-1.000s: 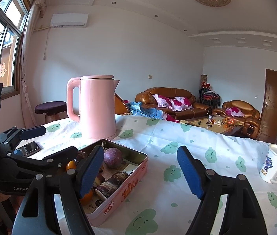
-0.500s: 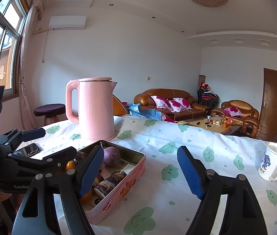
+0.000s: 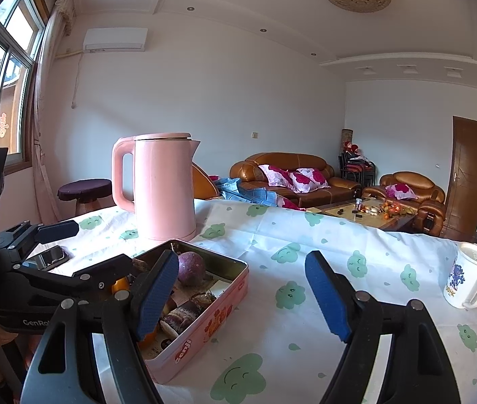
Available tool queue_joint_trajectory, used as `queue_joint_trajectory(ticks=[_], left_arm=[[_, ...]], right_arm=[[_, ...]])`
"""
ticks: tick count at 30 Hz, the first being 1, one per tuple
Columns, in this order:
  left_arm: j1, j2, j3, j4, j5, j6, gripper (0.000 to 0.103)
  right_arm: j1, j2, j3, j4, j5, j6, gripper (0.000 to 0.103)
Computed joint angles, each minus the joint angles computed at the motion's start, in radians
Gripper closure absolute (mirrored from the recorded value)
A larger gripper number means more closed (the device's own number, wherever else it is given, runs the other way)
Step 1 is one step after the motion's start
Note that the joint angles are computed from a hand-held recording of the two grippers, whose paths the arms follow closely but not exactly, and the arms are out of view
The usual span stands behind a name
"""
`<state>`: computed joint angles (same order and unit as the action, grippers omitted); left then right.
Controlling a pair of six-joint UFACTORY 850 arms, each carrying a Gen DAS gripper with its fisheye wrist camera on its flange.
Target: Organize fruits
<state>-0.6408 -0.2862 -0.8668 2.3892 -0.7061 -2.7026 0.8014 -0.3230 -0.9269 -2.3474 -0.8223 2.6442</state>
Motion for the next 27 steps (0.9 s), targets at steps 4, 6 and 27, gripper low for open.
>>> queue_joint_trajectory(ticks=[4,6,27], left_arm=[[-0.001,0.000,-0.001,-0.004,0.001,-0.001,0.000],[-0.004,0.000,0.000,-0.009,-0.009,0.004,0.000],[-0.003,-0.001,-0.002,-0.006,-0.008,-0.003,0.000]], right_arm=[[-0.002,0.001,0.004,-0.001,0.001,0.005,0.024],[-0.002,0.002,0.005,0.001,0.000,0.002,0.024],[-0.007,0.004,0.018,-0.013,0.019,0.010,0.024]])
